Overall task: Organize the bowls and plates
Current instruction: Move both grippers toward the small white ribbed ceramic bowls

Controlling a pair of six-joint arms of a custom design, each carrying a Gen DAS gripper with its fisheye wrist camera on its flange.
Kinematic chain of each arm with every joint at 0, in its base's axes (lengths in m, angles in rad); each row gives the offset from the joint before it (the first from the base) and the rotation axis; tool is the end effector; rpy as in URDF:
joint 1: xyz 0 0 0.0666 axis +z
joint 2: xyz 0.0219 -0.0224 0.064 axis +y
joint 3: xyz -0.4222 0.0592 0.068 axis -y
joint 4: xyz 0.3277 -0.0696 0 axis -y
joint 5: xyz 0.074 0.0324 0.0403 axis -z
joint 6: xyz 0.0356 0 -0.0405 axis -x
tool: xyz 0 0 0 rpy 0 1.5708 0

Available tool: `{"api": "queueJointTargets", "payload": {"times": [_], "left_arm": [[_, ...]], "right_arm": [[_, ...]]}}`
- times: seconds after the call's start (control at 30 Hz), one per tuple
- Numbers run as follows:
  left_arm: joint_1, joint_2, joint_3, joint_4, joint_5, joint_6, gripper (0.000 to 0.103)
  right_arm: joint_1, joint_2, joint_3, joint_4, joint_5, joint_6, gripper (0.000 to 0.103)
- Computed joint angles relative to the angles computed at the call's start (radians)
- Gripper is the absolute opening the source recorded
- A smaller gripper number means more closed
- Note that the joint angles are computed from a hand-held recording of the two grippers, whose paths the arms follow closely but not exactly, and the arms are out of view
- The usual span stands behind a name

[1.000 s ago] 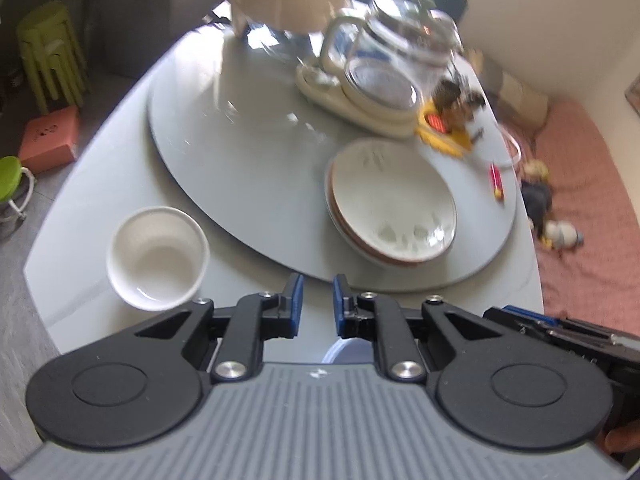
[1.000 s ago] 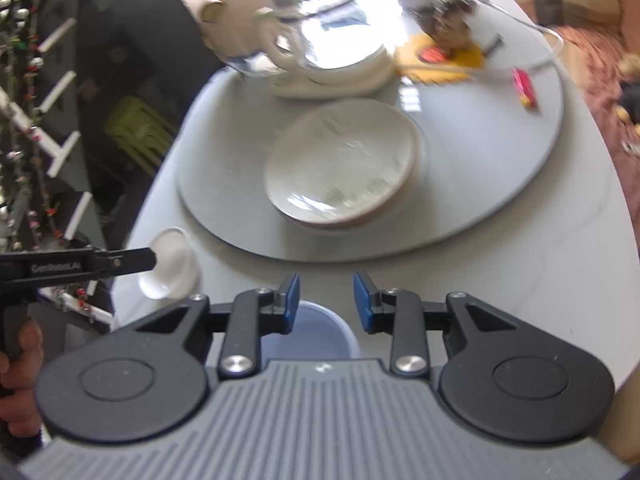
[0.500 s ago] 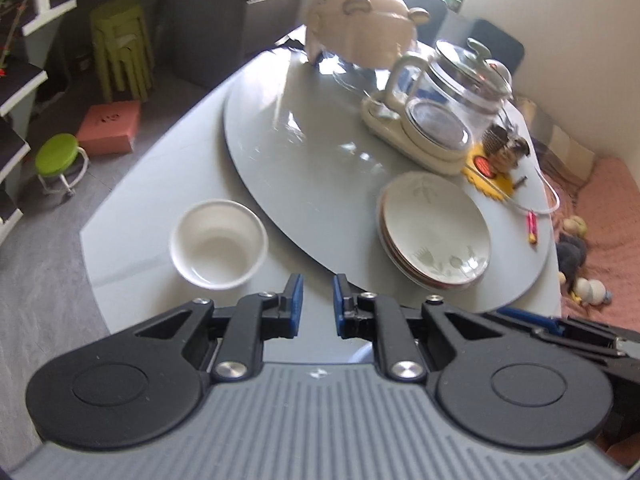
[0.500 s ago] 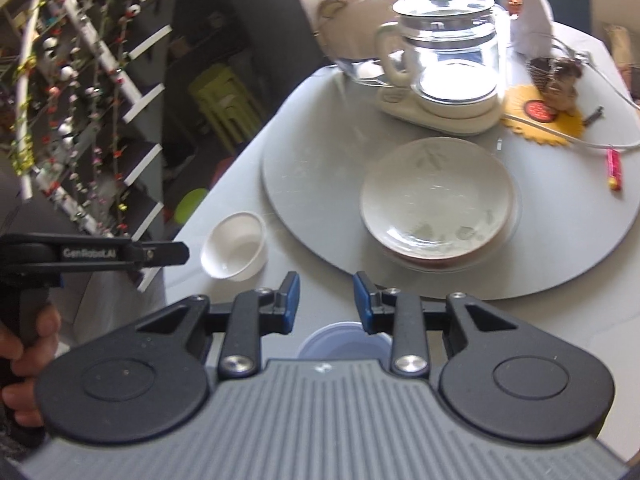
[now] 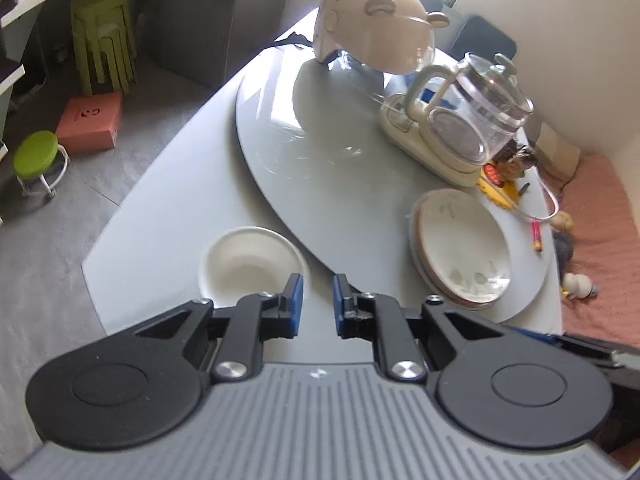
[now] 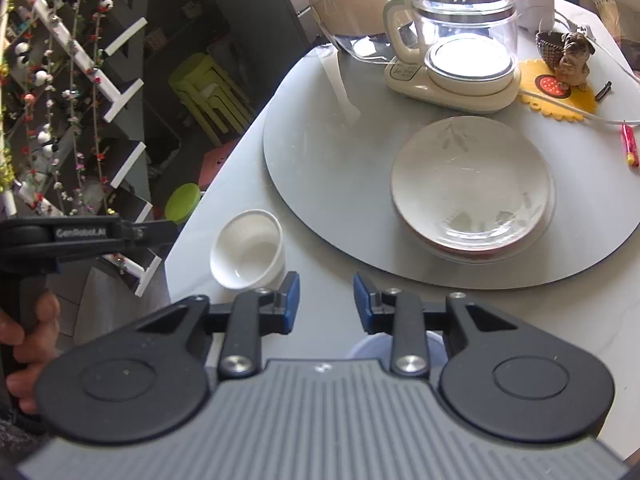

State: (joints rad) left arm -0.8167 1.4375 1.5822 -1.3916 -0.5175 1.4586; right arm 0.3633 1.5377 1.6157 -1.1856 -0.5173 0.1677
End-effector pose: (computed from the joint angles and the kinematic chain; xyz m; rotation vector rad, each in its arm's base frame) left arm 0.2800 -0.2730 0.5058 -0.9053 2.3750 -0.0945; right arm 0.4139 0.1757 0.4864 -0.8501 2.4997 0.7545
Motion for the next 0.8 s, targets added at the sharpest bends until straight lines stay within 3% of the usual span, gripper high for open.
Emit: {"api": "queueJointTargets", "payload": {"times": [0.33,0.47,0.67,0.8], "left_arm": [[0.153,-0.150,-0.246,0.167,0.135,-0.175,0.017],[0.227,-0.189,-0.333,0.239,0.213,-0.255,0.034],[0.343,-0.202,-0.439,0.350,0.344,-0.417,0.038],[0.403,-0.189,-0.490,0.403,0.408,-0.481,0.038]], "right_arm": [[0.137,0.068,0.044,0.015,0.091,-0.203,0.034],[0.182,0.092,0.046,0.032,0.132,-0.266,0.034],[0.247,0.127,0.027,0.080,0.202,-0.342,0.034],[0.271,0.166,0.031,0.082,0.224,-0.401,0.034]]}}
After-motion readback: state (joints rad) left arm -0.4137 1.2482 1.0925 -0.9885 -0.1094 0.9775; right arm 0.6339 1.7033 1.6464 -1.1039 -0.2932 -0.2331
